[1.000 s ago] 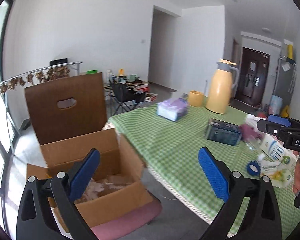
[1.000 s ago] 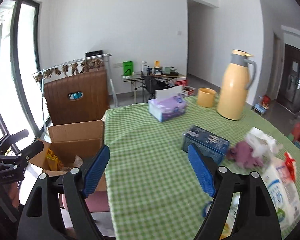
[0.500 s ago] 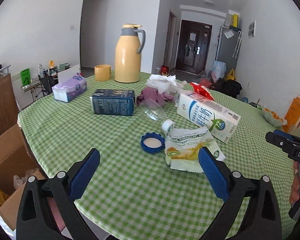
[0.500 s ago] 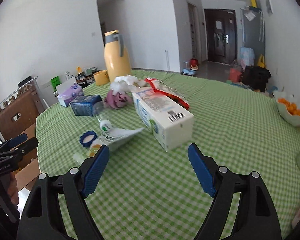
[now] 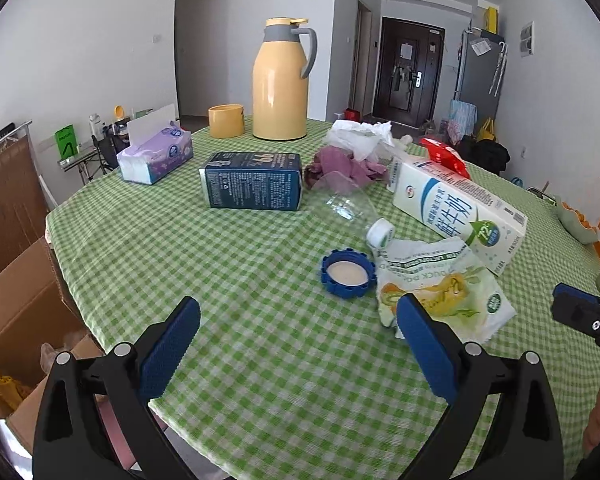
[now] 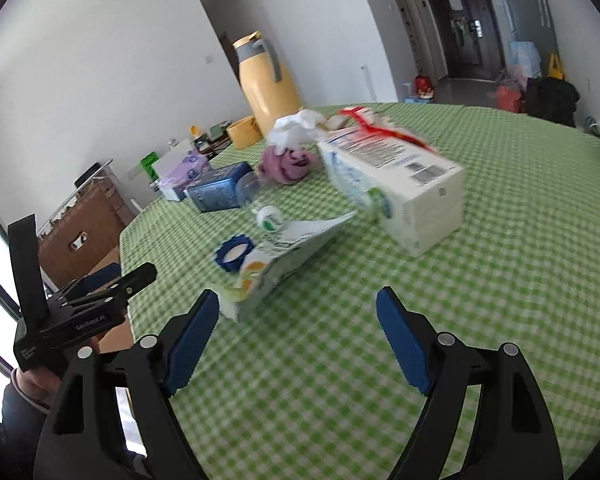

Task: Collect trash
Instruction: 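Withdraw both open tools from the box back over the table, then grasp the blue bottle cap with the left tool while the right tool grasps the dog food bag, then carry the cap and dog food bag into the box and open both tools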

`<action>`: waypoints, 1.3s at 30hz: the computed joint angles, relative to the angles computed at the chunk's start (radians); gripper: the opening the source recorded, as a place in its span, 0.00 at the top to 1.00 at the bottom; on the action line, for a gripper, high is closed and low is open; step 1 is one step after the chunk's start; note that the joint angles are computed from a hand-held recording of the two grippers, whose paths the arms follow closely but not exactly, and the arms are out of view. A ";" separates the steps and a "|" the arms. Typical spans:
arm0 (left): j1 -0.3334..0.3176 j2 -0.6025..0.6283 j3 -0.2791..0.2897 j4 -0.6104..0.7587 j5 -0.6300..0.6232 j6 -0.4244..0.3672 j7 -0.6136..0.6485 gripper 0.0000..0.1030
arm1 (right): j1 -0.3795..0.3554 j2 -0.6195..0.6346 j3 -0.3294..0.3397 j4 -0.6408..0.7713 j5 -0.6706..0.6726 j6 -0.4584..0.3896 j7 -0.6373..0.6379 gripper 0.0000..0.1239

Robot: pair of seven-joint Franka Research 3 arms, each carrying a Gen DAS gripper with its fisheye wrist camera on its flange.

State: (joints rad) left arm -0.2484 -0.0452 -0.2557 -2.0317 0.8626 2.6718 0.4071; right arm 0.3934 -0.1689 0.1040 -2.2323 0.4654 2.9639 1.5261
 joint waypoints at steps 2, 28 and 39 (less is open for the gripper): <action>0.007 0.008 0.010 0.004 -0.016 0.001 0.041 0.07 | -0.024 0.078 0.028 0.070 -0.075 -0.007 0.080 0.39; -0.087 0.294 0.082 0.291 -0.389 0.014 0.517 0.49 | -0.240 -0.082 0.113 -0.061 -0.658 0.004 0.501 0.96; 0.073 -0.220 0.064 -0.166 -0.070 0.077 0.032 0.50 | -0.063 0.075 0.084 0.135 -0.497 0.001 0.257 0.96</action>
State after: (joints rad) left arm -0.1757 -0.2647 -0.1913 -2.1973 0.7927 2.7490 0.4394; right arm 0.3307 -0.0937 0.1881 -2.0968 -0.0319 2.9653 1.7826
